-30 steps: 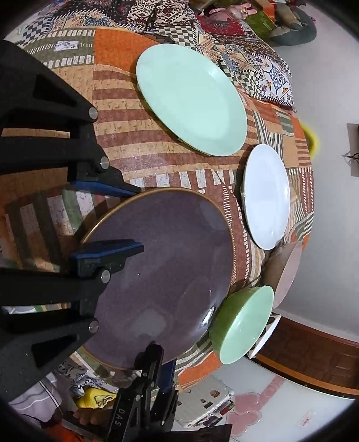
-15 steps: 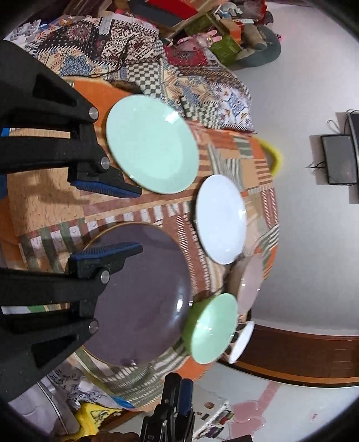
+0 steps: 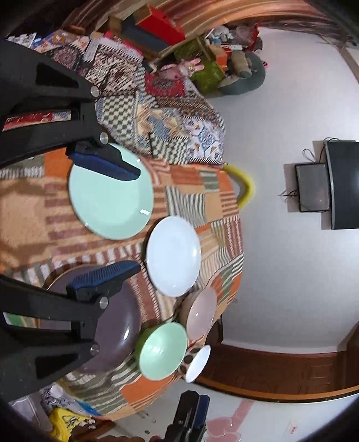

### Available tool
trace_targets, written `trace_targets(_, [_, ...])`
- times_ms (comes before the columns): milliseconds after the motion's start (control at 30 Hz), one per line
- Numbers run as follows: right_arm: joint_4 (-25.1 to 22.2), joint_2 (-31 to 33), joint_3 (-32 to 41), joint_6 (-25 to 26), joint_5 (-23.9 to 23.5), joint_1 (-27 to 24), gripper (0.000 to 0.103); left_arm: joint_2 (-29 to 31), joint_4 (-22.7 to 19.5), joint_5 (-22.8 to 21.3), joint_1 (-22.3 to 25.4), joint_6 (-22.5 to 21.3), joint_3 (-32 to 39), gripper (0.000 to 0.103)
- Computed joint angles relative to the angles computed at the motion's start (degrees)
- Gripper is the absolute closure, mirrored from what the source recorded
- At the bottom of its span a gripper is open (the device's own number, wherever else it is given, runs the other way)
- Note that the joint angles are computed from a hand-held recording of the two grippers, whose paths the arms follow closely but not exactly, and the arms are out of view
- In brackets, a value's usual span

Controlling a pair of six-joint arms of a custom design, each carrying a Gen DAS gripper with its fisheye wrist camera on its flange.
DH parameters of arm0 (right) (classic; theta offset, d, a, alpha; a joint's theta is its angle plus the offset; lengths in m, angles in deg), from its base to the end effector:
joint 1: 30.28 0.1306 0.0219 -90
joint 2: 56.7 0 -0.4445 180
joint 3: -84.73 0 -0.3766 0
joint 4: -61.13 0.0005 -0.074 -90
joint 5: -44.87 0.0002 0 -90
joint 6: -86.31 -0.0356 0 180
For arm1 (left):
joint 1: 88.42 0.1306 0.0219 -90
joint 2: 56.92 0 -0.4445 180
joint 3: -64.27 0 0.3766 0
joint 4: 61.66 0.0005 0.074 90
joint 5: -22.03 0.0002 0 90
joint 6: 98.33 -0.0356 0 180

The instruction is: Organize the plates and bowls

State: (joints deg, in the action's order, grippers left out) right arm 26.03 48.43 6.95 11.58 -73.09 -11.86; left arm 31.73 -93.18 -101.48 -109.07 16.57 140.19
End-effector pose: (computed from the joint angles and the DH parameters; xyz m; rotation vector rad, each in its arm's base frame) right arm 0.5613 0.2040 0.4755 -0.8879 2.0162 0.5736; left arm 0.4306 -0.1418 0.4195 -0.3584 2.1735 0.2497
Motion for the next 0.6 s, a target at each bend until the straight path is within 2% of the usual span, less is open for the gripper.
trace_targets(33, [0.0,0.6,1.0,-0.3,0.0,0.2,0.007,0.0,0.3,-0.1,0.5,-0.7,0.3,0.039])
trace_targets(167, [1.4,2.5,4.0,-1.5,1.7,1.2,0.007,0.4,0.6,0.7,2.4,-1.5,1.3,0.037])
trace_targets(433, [-1.9,8.2,12.9,-3.6,2.1,2.0,0.007,4.0,1.2,4.6,7.8,-3.3,5.8,0.037])
trace_targets(533, [-1.4,9.5,14.7,-5.0,2.4,2.3,0.007,6.1,1.8,6.5,10.0,-3.6,7.8,0.037])
trace_targets(600, [-2.4,10.7,16.3,-5.7,1.9,2.6,0.002,7.9,1.7,7.5,11.1,-3.9,9.4,0.037])
